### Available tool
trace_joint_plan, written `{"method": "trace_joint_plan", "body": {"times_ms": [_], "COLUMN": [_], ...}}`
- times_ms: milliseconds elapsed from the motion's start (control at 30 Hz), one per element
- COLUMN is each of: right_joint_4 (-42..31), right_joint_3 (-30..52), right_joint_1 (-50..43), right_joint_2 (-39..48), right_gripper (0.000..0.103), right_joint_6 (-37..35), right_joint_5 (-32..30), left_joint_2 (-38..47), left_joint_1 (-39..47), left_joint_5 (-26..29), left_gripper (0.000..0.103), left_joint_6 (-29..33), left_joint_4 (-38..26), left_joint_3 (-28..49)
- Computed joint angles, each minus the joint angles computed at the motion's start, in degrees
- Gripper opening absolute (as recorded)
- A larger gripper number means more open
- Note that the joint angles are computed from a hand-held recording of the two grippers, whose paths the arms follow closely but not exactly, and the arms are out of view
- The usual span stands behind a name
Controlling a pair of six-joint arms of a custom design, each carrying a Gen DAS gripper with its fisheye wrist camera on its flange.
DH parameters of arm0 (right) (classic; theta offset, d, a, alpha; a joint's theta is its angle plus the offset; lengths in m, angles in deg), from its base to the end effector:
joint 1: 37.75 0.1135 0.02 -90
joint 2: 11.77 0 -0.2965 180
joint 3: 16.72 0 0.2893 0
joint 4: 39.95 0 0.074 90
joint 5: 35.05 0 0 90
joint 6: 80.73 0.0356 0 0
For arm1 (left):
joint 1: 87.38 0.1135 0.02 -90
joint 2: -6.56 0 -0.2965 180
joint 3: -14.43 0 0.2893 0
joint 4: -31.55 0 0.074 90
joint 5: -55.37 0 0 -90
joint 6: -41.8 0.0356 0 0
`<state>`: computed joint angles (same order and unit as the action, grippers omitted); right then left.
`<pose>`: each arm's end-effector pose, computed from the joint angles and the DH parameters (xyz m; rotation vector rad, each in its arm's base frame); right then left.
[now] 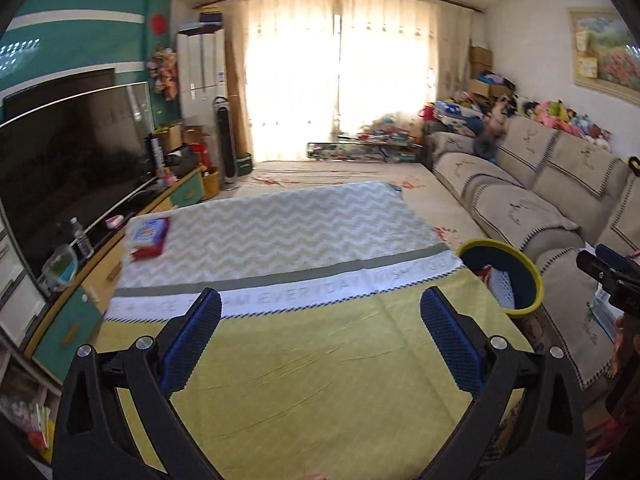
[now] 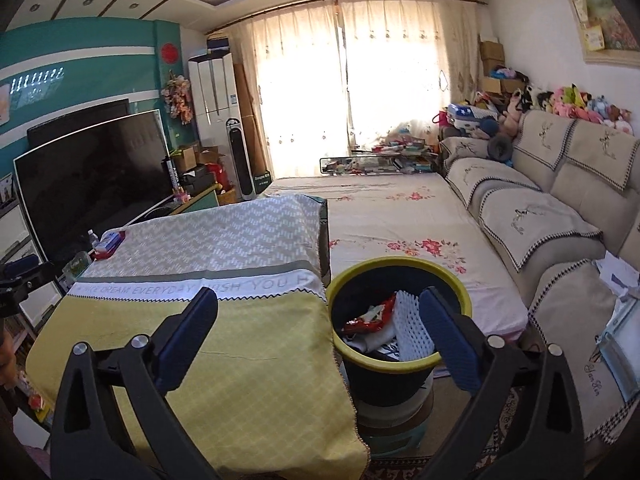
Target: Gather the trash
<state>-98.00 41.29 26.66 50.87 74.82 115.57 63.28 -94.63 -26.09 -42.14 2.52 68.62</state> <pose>0.1204 0.1797 0.2722 0.3044 1.9992 -0.0541 0.2368 -0.0355 0.2914 0.3333 2.0931 -0.1704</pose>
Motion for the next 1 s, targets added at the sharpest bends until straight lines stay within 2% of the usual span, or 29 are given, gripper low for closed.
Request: {"method": "trace_joint_plan", "body": {"times_ms": [100, 167, 267, 367, 633, 1000], "right_joint_4": [-1.31, -2.01, -2.52, -3.51, -1.93, 1.14], "right_joint_3": [2.75, 3.82, 5.4, 7.06, 7.28, 4.99], "right_joint_1": [1.52, 2.15, 2.78, 3.7, 3.11, 1.27], "right_joint_2": [2.21, 2.9, 4.55, 6.72, 7.57, 7.1], "right_gripper": [0.096, 0.096, 0.096, 0.096, 0.096, 0.096], "right_joint_6": [-0.51, -0.4, -0.22, 0.59, -0.65, -1.36], "right_joint_5": [0.36, 0.35, -0.21, -0.02, -0.99, -3.15], "left_joint_2": [-5.17, -7.48, -8.46, -8.18, -8.8, -9.56], "left_joint_1": [11.38, 16.78, 24.24, 27.4, 23.84, 20.08], "left_joint_5": [6.88, 9.19, 14.07, 17.12, 14.08, 10.6], "left_gripper": [0.098, 0.098, 0.098, 0.098, 0.098, 0.098], "left_joint_6": [1.92, 3.19, 5.45, 6.49, 3.36, 2.01], "left_joint_4": [-2.28, -3.36, -4.65, -6.13, -4.64, -5.25], "left_joint_3": [-2.12, -3.05, -3.85, -3.81, -3.86, -4.09]}}
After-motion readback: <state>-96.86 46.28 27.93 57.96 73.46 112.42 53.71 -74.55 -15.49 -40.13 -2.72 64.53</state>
